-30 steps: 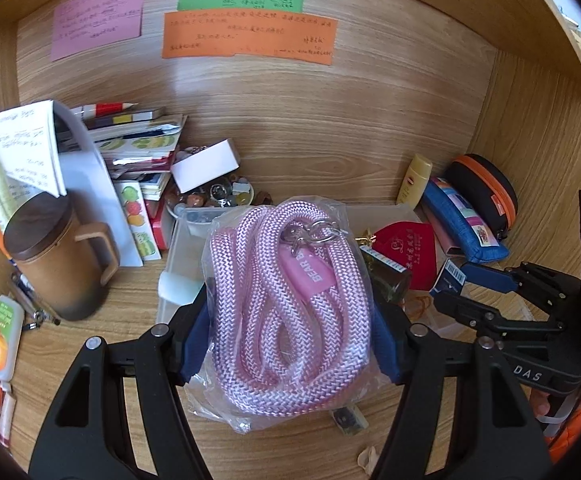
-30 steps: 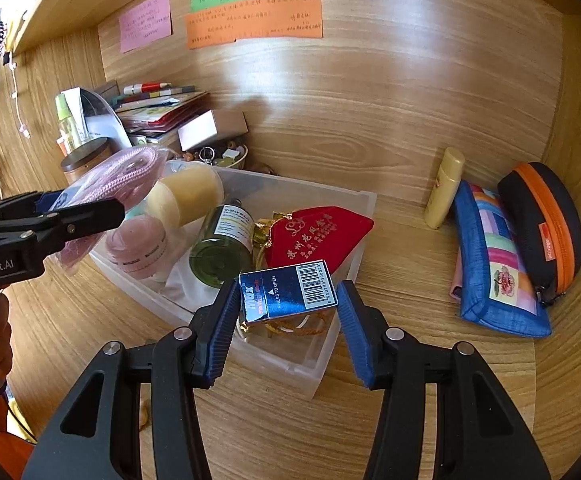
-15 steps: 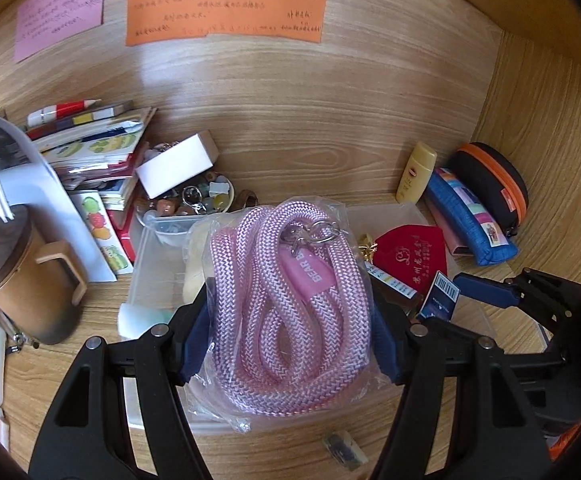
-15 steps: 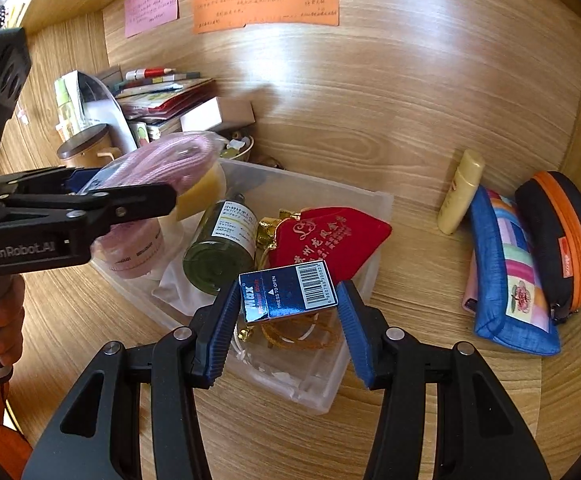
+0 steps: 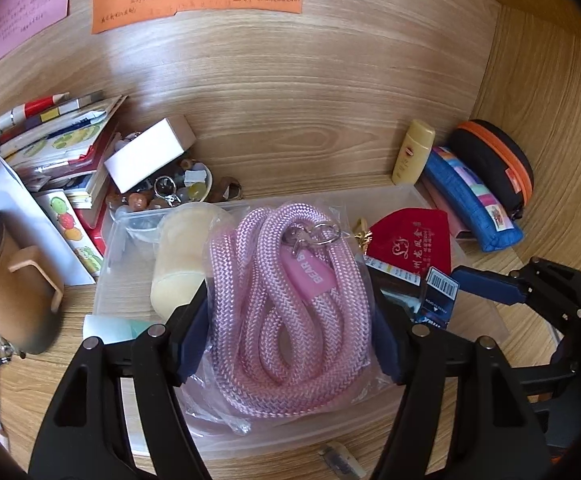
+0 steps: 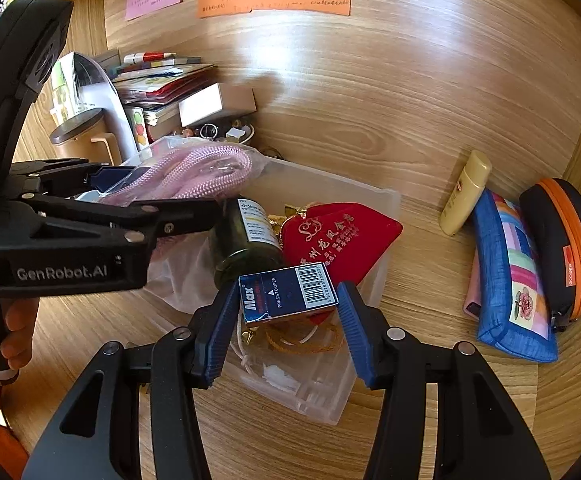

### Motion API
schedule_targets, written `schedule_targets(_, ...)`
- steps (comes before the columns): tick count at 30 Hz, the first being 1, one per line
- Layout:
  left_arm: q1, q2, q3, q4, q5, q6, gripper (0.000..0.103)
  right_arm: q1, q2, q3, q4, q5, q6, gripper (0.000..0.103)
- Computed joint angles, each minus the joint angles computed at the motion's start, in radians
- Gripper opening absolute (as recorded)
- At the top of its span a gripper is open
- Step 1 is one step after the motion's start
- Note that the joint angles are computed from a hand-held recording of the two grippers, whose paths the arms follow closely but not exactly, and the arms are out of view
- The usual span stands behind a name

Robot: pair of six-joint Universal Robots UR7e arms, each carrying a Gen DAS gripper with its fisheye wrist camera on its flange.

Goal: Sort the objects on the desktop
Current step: 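Open the left tool to drop the lanyard while the right tool releases the card box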

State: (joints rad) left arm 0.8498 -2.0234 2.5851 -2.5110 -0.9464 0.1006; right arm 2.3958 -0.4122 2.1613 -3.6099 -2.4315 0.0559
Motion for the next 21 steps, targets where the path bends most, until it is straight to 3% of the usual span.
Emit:
schedule_targets(4,-0.038,-0.033,0.013,0.026,0.04,-0.007,0.072,0.006,-0.001,-0.003,0.015,-0.008,0.009,0.051)
schedule_targets(9,-0.084,-0.079,0.026,0.051,0.083,-0.021,0.085,0.025,0.007,-0.009,-0.001,-0.036,0.005,0.059)
schedule_targets(16,-0.113,-0.14,0.019,0.116,0.104,-0.052,0.09,0.047,-0.001,-0.005,0.0,-0.062,0.025,0.062)
schedule_targets(21,-0.138,-0.2,0.015,0.189,0.119,-0.085,0.095,0.071,-0.007,0.007,-0.025,-0.073,0.041,0.071)
